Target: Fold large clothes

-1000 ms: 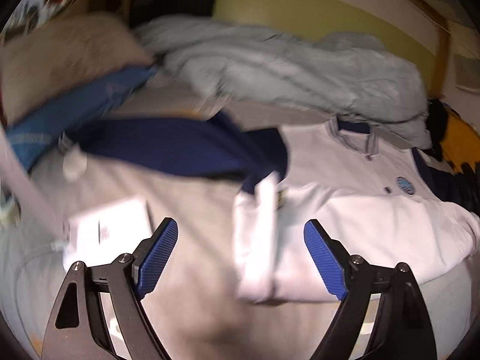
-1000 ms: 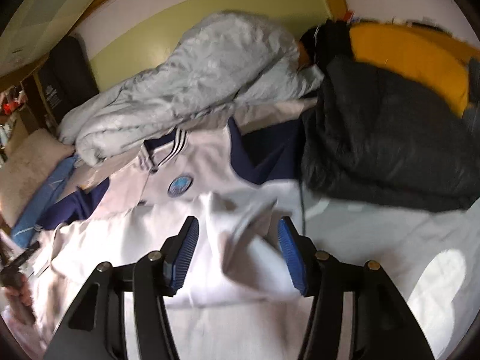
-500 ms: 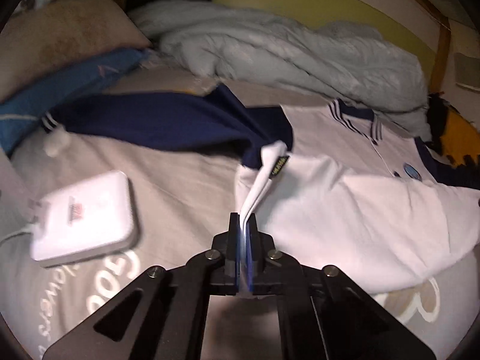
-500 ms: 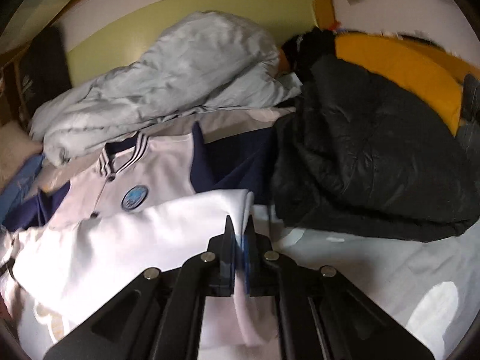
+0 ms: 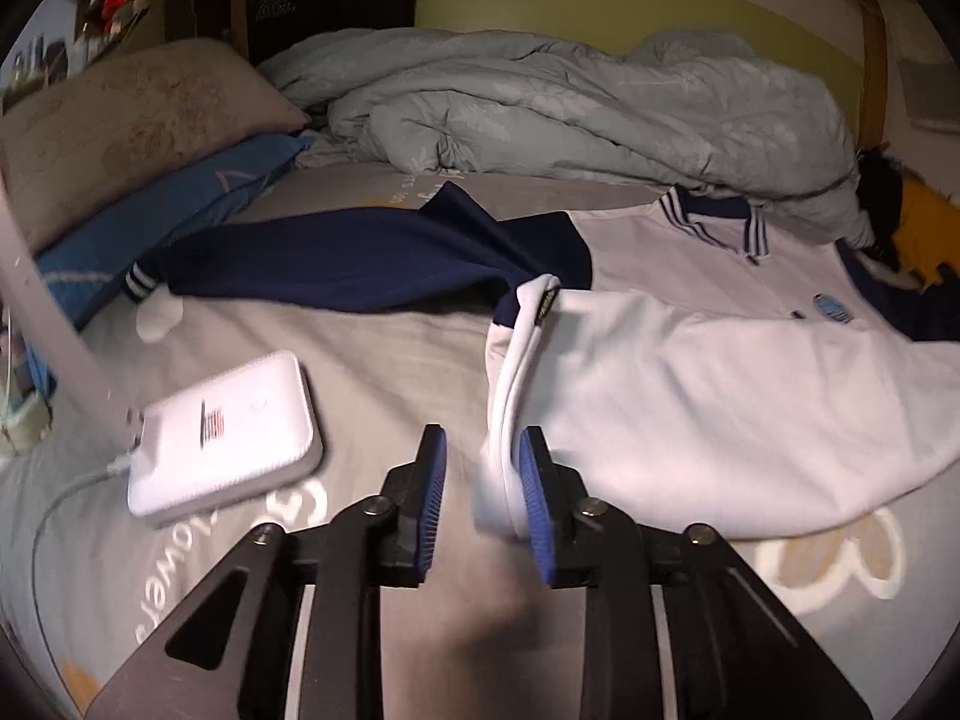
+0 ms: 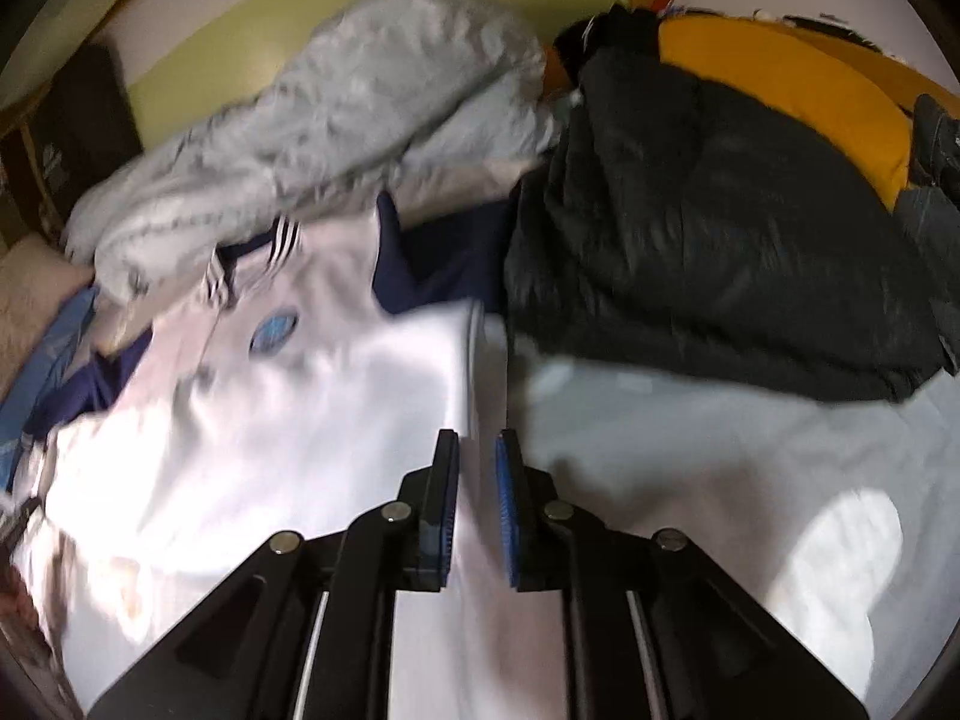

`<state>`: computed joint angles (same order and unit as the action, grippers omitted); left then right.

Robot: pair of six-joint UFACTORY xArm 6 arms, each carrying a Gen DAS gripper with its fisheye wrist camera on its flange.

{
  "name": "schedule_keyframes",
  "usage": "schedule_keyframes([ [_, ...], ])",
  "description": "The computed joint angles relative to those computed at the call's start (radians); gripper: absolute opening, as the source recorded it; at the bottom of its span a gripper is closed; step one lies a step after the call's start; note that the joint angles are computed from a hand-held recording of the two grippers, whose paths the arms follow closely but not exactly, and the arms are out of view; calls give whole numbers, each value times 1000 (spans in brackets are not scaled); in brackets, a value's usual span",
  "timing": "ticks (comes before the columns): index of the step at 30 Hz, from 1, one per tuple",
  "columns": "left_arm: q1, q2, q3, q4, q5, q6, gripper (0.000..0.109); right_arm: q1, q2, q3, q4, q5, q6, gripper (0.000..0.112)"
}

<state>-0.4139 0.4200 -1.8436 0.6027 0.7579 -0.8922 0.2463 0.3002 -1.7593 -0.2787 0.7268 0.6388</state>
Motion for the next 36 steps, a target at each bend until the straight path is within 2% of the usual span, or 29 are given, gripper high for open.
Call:
schedule_keyframes([
  [1, -1, -16, 18, -20, 4, -5, 33, 7, -22, 33, 5, -1, -12, 14],
  [3, -4, -33, 43, -45, 13, -9, 41, 17, -37, 64, 8, 14, -14, 30],
  [5, -2, -43, 69, -87, -3, 15, 44, 25, -31, 69, 34, 36, -35, 31],
  [8, -8, 1, 31, -99, 26, 36, 44, 38, 29, -8, 17, 126, -55, 31],
  [9, -14, 27, 0, -88, 59, 29, 35, 41, 50, -29, -19, 143, -33, 19],
  [10, -19, 54, -32, -71, 100, 13, 10, 43, 61, -40, -61, 158, -7, 7],
  [12, -18, 58, -40, -42, 118, -37, 7, 50, 67, -43, -206, 187, 91, 6],
  [13, -28, 59, -57, 27, 169, -91, 6, 48, 55, -30, -244, 185, 120, 6],
  [15, -72, 77, -117, 213, 336, -178, 1, 32, 14, 18, -229, 132, 121, 6],
  [16, -72, 63, -103, 281, 378, -193, 0, 30, 4, 25, -234, 125, 124, 6],
  [17, -64, 35, -69, 307, 379, -200, 0, 33, 3, 21, -240, 135, 122, 6],
  [18, -53, -3, -26, 292, 338, -224, 0, 38, 10, 9, -246, 152, 122, 6],
  [21, 0, -133, 146, 122, 78, -230, 0, 69, 23, -21, -333, 222, 188, 13],
  [25, -30, -157, 188, 119, -11, -191, 0, 89, -48, 55, -409, 195, 263, 15],
  [27, -43, -148, 183, 83, -60, -149, 1, 84, -103, 127, -388, 117, 288, 21],
  [29, -58, -124, 153, 64, -77, -119, 6, 81, -140, 186, -349, 38, 288, 28],
  [32, -80, -107, 152, 68, -133, -122, 30, 96, -157, 234, -373, -61, 326, 38],
  [33, -86, -101, 151, 88, -148, -138, 41, 107, -153, 239, -413, -82, 350, 45],
  [34, -97, -101, 155, 131, -158, -173, 48, 121, -145, 238, -478, -95, 391, 50],
  [35, -104, -94, 155, 170, -176, -200, 51, 137, -136, 231, -549, -99, 439, 60],
  [36, -114, -88, 151, 209, -184, -221, 59, 147, -135, 234, -612, -110, 486, 75],
])
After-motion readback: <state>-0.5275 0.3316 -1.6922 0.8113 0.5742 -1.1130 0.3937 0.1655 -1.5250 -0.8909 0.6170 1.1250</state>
